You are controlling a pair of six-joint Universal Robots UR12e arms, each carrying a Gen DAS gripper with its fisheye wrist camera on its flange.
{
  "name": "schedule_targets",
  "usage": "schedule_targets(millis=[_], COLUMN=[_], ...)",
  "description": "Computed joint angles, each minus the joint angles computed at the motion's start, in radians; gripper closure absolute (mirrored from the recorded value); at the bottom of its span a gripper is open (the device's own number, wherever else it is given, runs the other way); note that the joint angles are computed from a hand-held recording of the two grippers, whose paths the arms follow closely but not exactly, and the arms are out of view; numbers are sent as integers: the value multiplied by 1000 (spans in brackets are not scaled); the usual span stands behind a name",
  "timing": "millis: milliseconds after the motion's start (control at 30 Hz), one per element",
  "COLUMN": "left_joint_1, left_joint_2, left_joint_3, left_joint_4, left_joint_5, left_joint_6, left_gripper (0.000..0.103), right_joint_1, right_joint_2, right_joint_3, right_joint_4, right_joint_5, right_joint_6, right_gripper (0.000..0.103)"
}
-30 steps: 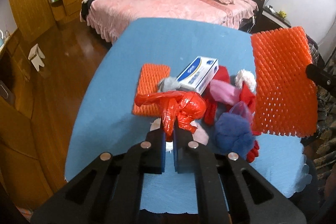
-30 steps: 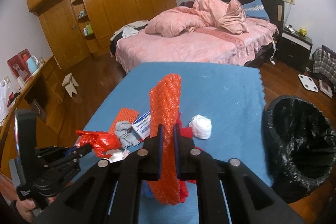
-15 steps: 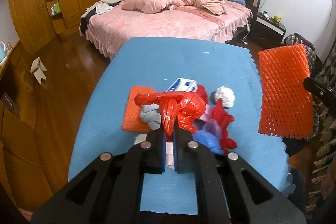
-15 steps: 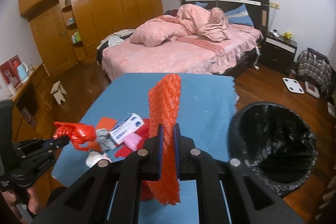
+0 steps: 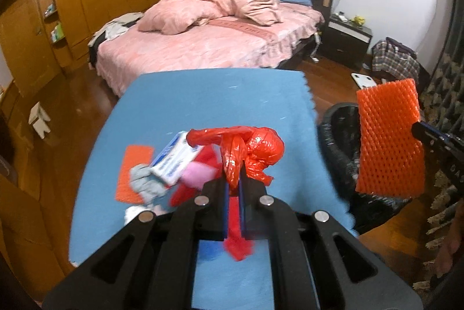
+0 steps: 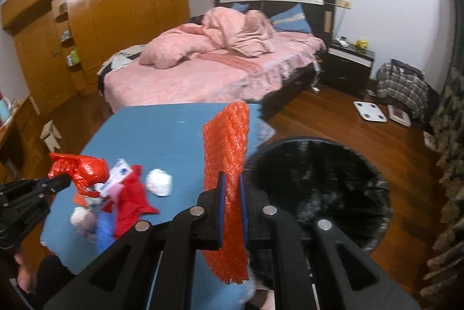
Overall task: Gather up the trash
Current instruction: 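Carry the orange mesh sheet into the black bin with right tool while left tool drops the red bag in, then move both open tools back over the table pile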
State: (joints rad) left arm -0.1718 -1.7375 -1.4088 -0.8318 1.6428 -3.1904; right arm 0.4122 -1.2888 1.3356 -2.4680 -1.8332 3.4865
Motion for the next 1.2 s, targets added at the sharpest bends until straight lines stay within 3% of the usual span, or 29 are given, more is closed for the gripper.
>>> schedule_targets(millis=[333, 733, 833, 867, 933, 1067, 1133, 1200], left_joint_1=[-103, -178, -182, -183, -186, -180, -173, -170], left_joint_2=[-102, -258, -297, -307, -324, -325, -308, -291], left_joint_3=[116, 247, 280, 290, 301, 296, 274, 252], left_joint_4=[9, -51, -77, -90, -96, -115, -99, -79], left_joint_5=[-36, -88, -110, -110, -93, -83, -81, -62], left_joint_6=[-1, 37, 56, 59, 69, 89, 96, 97], left_gripper=[98, 97, 86, 66, 54, 53, 48, 35], right_joint_1=[-103, -190, -211, -215, -218, -225, -225, -215], right_joint_2=[-57, -29, -12, -7, -4, -17, -24, -37], right_joint_3=[74, 102, 103, 101, 105, 134, 144, 155], right_joint_4=[25, 51, 66, 77, 79, 89, 94, 104], right_joint_5=[-14, 41, 67, 71, 65, 82, 86, 74], right_joint_6=[19, 26, 19, 21, 33, 73, 83, 96], right_gripper=[94, 94, 86, 76, 72, 71, 71, 72])
